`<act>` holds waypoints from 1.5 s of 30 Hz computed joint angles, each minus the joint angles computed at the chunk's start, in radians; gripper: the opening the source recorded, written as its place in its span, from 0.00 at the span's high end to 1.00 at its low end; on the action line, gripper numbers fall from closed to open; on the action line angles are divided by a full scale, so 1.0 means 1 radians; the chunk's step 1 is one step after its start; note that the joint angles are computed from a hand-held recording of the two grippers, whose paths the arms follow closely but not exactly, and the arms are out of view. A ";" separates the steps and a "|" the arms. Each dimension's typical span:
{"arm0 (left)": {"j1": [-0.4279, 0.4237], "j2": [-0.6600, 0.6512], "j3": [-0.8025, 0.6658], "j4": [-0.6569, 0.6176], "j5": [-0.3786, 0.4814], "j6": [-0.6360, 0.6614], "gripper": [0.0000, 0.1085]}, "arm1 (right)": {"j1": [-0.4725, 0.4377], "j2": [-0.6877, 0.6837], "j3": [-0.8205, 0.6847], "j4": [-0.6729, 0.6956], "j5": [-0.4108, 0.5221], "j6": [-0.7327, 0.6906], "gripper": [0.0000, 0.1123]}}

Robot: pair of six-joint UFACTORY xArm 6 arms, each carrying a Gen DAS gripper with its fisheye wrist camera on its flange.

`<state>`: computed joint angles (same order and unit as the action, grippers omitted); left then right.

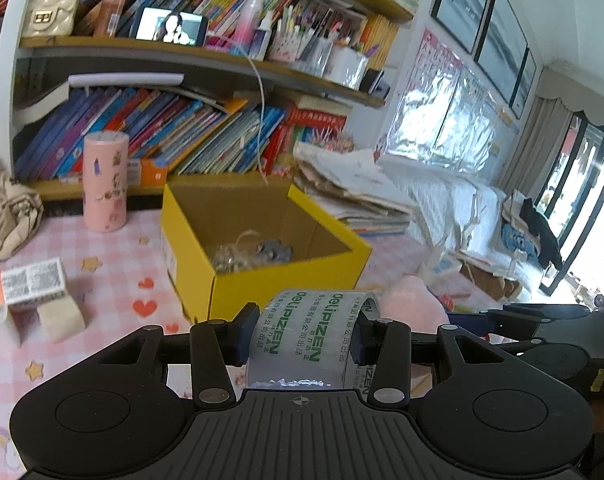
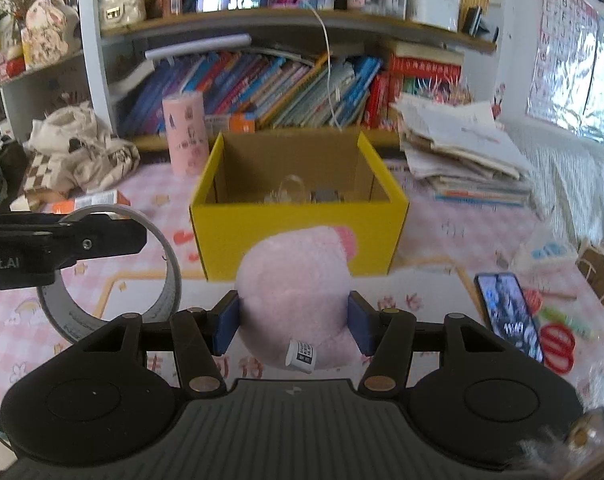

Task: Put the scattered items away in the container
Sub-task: 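Lift and carry the tape roll and pink pig toward the yellow box with both tools, then lower the tape roll and pig into the yellow box and open both tools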

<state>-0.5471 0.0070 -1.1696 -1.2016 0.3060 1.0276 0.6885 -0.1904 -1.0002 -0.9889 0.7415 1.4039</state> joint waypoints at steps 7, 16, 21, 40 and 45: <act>-0.017 0.083 -0.114 -0.007 -0.028 0.005 0.60 | -0.063 0.005 -0.020 -0.042 -0.061 -0.040 0.52; -0.052 0.192 -0.248 0.110 -0.120 -0.124 0.60 | -0.196 0.025 -0.046 -0.066 -0.238 -0.137 0.55; -0.060 0.280 -0.356 0.269 -0.178 -0.284 0.60 | -0.294 0.083 -0.098 -0.033 -0.391 -0.243 0.58; -0.007 0.712 -0.933 1.257 0.032 -1.220 0.60 | -0.456 0.452 -0.377 0.765 -0.658 -1.093 0.59; -0.007 0.858 -1.155 1.253 0.187 -1.204 0.60 | -0.449 0.555 -0.482 1.021 -0.606 -1.340 0.58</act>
